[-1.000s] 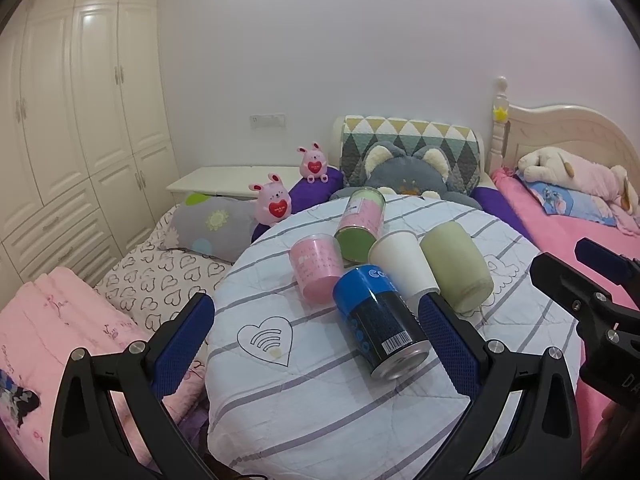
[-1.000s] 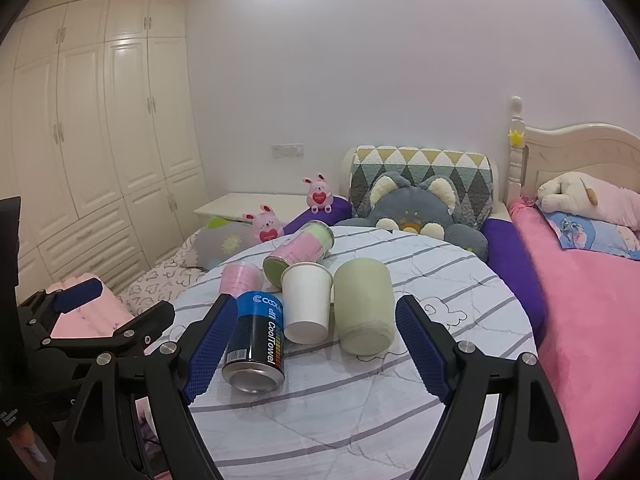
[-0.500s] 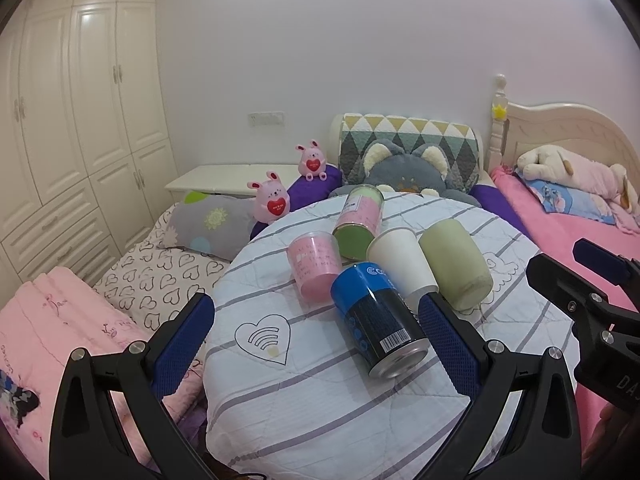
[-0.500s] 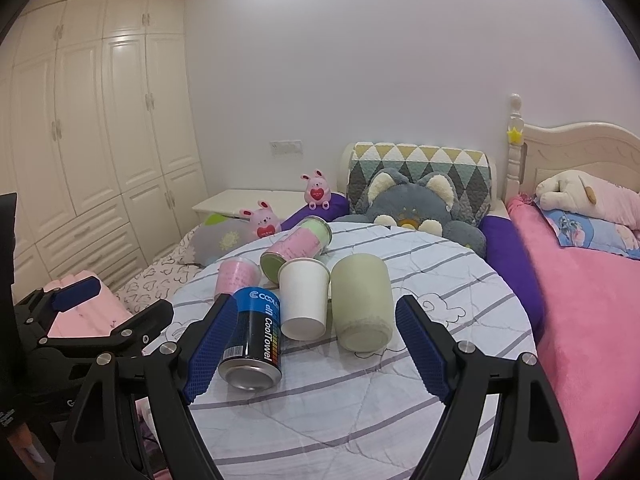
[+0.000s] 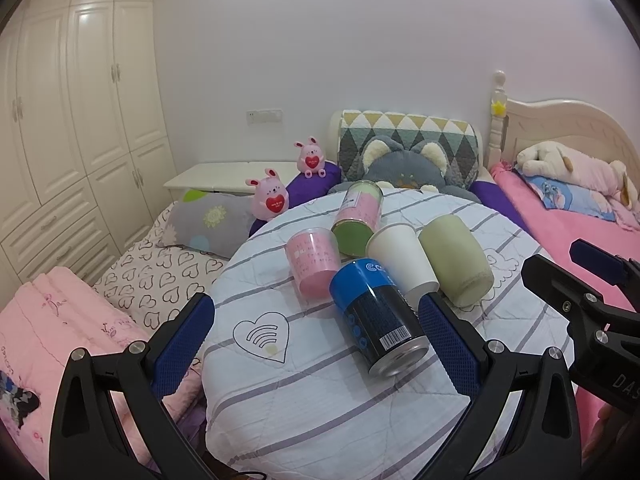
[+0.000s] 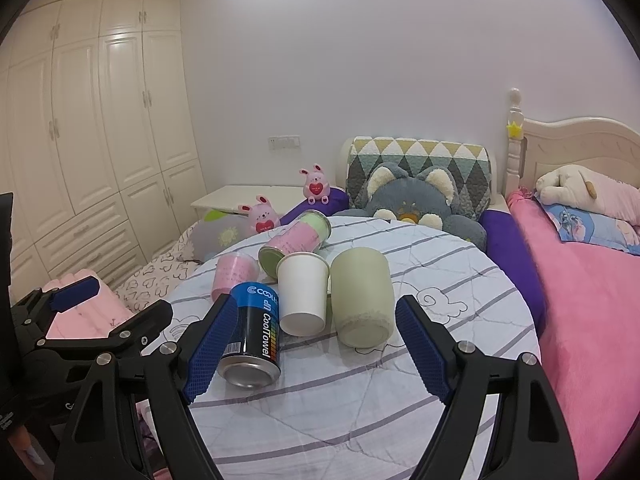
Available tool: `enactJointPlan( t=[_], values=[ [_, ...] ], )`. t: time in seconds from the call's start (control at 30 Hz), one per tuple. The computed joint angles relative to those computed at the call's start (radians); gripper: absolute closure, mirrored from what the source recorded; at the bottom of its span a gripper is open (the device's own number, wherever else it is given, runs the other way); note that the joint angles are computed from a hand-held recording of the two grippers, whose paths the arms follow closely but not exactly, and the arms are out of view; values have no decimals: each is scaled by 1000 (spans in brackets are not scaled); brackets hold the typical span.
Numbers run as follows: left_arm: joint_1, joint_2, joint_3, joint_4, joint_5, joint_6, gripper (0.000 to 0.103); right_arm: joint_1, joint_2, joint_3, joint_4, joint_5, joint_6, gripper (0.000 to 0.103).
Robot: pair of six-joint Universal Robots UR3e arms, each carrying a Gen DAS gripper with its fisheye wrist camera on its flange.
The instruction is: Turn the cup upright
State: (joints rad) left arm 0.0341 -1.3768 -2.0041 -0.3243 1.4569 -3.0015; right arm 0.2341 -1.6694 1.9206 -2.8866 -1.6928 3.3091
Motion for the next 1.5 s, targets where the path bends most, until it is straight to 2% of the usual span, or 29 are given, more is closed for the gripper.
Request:
enactJointPlan(
  t=[1.5],
  values=[
    [-2,-14,-4,14,-3,2,0,1,8,8,-12,2,6,21]
  ],
)
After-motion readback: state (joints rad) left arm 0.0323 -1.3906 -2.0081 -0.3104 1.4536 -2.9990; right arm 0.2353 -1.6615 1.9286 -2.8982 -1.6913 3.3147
